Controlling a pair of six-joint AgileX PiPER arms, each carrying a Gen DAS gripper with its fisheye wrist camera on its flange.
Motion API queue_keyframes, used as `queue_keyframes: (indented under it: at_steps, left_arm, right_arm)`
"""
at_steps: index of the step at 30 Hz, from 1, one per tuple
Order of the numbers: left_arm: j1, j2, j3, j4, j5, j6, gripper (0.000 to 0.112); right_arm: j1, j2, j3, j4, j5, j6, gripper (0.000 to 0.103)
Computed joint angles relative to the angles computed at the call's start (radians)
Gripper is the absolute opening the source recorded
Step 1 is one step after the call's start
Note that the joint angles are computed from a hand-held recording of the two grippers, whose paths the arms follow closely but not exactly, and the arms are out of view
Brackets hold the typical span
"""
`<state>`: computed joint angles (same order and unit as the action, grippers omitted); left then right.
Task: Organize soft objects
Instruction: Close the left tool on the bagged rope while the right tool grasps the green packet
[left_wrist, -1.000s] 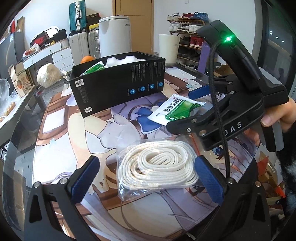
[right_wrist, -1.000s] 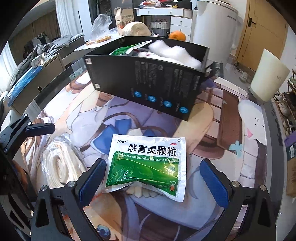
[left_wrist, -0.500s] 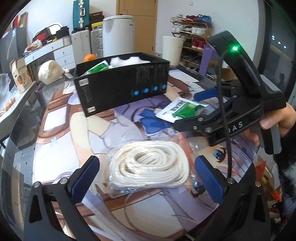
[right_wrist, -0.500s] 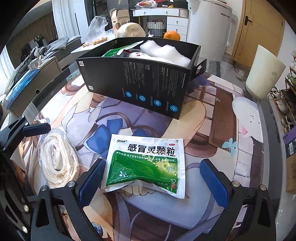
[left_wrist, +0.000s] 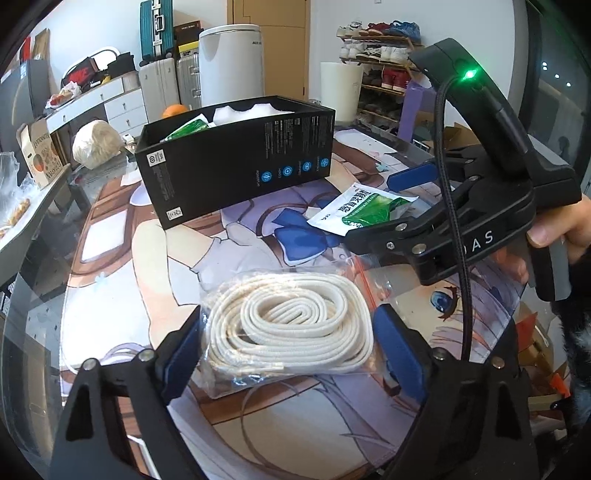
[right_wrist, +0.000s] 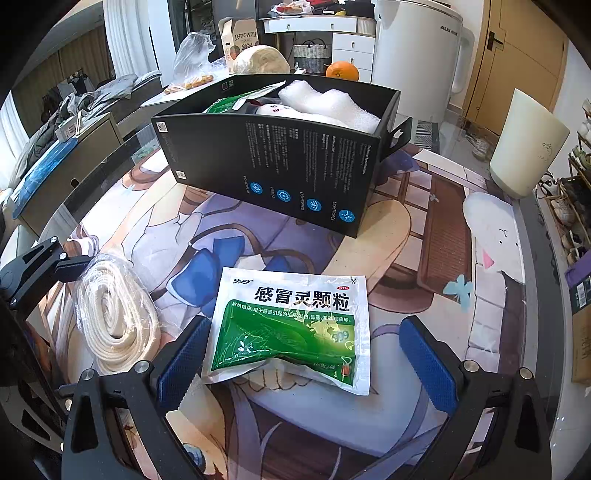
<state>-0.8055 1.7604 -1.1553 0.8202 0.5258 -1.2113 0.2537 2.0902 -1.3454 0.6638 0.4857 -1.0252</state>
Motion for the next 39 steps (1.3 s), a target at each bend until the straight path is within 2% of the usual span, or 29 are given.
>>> queue_keyframes:
  at_steps: [11,16,22,23,25,28,32,39]
  left_arm:
    - [0.011,-0.019,0.03,0.038,-0.034,-0.031,0.071]
    - [0.016,-0.029,0.043,0.051,-0.048,-0.055,0.061]
    - [0.018,-0.03,0.048,0.077,-0.048,-0.088,0.058]
    - [0.021,-0.031,0.051,0.081,-0.052,-0.095,0.058]
    - [0.024,-0.033,0.054,0.09,-0.056,-0.106,0.058]
    - [0.03,-0.039,0.063,0.108,-0.065,-0.132,0.057]
    - [0.034,-0.055,0.081,0.146,-0.082,-0.181,0.053]
    - [0.036,-0.061,0.091,0.168,-0.085,-0.21,0.052]
  right_arm:
    - [-0.001,0.0,-0.001,0.001,0.001,0.001,0.102]
    - [-0.002,-0.001,0.0,0.001,0.001,-0.002,0.102]
    - [-0.004,-0.008,0.018,0.035,-0.012,-0.047,0.101]
    - [-0.007,-0.01,0.023,0.05,-0.011,-0.066,0.1]
    - [-0.009,-0.017,0.032,0.078,-0.009,-0.103,0.087]
    - [-0.011,-0.025,0.039,0.101,-0.004,-0.136,0.078]
    - [-0.011,-0.032,0.05,0.135,-0.016,-0.178,0.07]
    - [-0.009,-0.044,0.071,0.178,-0.035,-0.235,0.063]
